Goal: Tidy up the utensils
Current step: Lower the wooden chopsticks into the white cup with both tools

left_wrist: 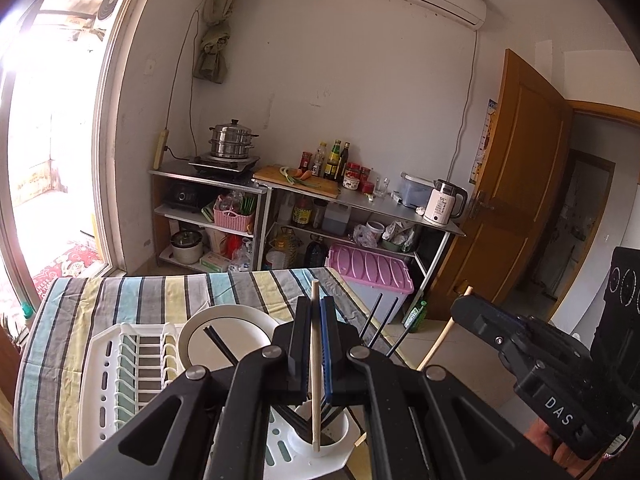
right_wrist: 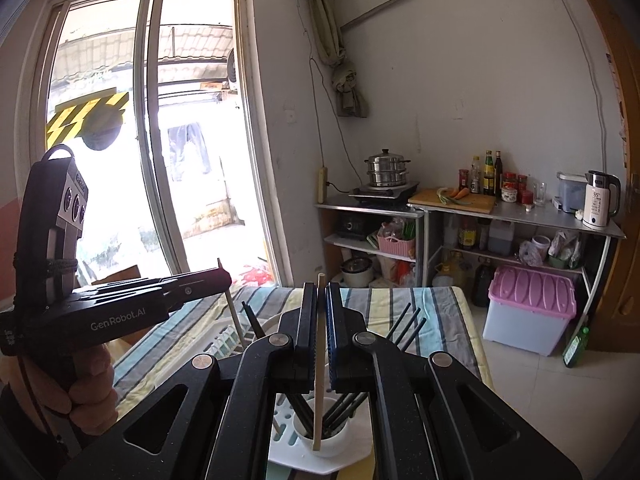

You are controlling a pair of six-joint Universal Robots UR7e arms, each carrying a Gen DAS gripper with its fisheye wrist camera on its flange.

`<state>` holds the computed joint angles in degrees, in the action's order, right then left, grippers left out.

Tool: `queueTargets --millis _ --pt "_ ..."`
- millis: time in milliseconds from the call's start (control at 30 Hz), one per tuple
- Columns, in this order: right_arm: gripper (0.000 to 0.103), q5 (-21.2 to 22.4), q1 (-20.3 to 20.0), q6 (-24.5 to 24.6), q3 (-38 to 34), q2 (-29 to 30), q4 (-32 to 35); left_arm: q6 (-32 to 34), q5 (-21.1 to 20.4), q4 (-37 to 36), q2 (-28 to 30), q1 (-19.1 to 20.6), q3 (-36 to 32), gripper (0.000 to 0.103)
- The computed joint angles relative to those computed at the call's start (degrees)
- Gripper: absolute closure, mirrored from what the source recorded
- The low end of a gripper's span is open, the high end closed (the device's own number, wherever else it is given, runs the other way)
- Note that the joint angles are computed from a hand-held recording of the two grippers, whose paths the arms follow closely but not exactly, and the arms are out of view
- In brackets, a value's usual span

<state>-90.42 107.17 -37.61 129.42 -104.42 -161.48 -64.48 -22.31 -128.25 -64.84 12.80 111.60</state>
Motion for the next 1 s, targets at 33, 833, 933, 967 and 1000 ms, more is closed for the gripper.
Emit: queueTargets --millis 33,833,933,967,1000 --pt "0.099 0.1 -0.2 0.0 -0.1 0.5 -0.2 1.4 -0.1 -2.0 0.3 0.5 0.1 0.099" --pt "0.099 -2.6 -5.7 -0.8 1.1 6.2 -2.8 -0.9 -4.2 -9.5 0.6 5.5 6.8 0.099" --pt "0.099 -2.9 -5.8 -0.5 1.0 6.2 -2.7 -2.1 -4.6 -8.1 0.5 5.4 7.1 0.099" --pt "0.099 -3.2 -5.9 -0.5 1.0 6.3 -2.8 -2.3 -4.7 -8.0 0.5 5.4 7.3 0.098" --pt "0.099 -3.5 -5.8 -0.5 1.0 6.3 -2.8 -2.6 -4.9 -7.5 0.6 5.5 7.3 0.098"
